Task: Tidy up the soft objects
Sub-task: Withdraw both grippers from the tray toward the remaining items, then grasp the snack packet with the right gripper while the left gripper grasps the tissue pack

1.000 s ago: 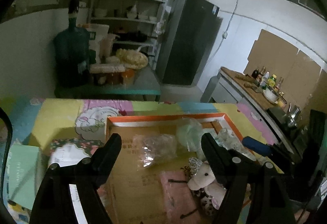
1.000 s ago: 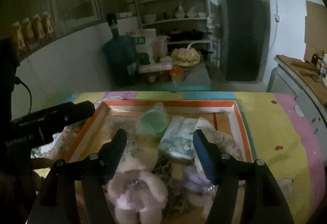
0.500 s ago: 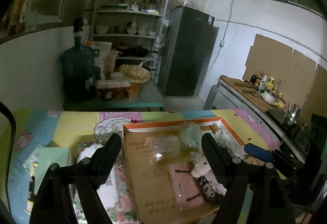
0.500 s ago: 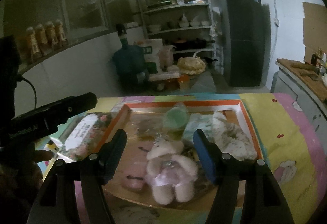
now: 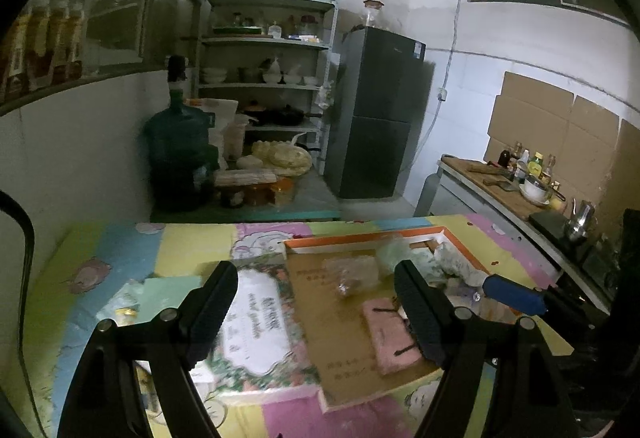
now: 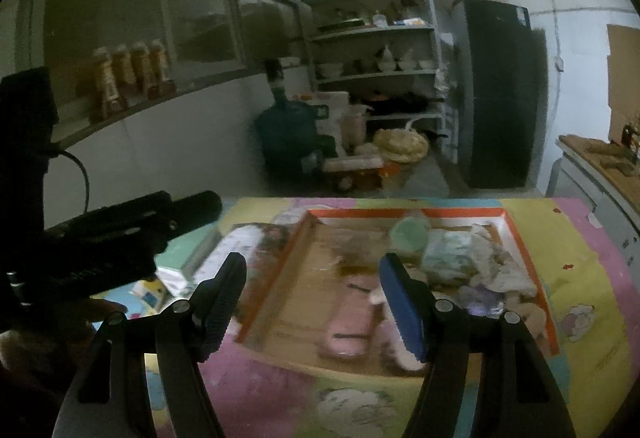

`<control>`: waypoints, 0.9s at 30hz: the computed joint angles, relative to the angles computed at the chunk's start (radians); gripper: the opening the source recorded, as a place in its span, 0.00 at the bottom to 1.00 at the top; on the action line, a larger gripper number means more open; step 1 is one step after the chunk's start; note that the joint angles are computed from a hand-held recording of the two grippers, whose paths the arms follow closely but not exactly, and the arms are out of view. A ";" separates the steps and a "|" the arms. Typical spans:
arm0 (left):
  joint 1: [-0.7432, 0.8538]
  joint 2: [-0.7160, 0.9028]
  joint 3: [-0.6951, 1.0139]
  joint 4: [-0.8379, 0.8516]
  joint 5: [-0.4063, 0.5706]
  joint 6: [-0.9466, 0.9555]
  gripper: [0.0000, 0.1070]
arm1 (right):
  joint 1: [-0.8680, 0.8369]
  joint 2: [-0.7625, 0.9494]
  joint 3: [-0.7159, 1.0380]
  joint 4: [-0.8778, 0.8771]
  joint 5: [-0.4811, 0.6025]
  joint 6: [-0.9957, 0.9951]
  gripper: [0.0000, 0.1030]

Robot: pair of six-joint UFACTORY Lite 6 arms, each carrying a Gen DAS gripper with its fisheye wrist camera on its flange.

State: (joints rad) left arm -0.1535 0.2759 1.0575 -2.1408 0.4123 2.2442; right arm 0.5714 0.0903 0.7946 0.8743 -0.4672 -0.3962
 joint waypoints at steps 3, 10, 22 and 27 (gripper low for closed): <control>0.050 -0.039 -0.046 0.024 0.030 -0.002 0.75 | 0.062 0.020 0.030 0.076 -0.023 -0.053 0.69; 0.218 -0.083 -0.101 0.119 0.116 -0.017 0.75 | 0.179 0.109 0.141 0.204 -0.060 -0.129 0.69; 0.542 0.007 -0.042 0.268 0.291 -0.035 0.75 | 0.321 0.416 0.492 0.336 -0.024 -0.178 0.69; 0.646 0.081 0.036 0.359 0.349 -0.096 0.75 | 0.334 0.662 0.807 0.505 0.081 -0.354 0.69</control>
State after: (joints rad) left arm 0.4926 0.3574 1.0937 -1.7814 0.7609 2.1484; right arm 0.9051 0.7521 1.6015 1.3794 -0.3858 -0.7505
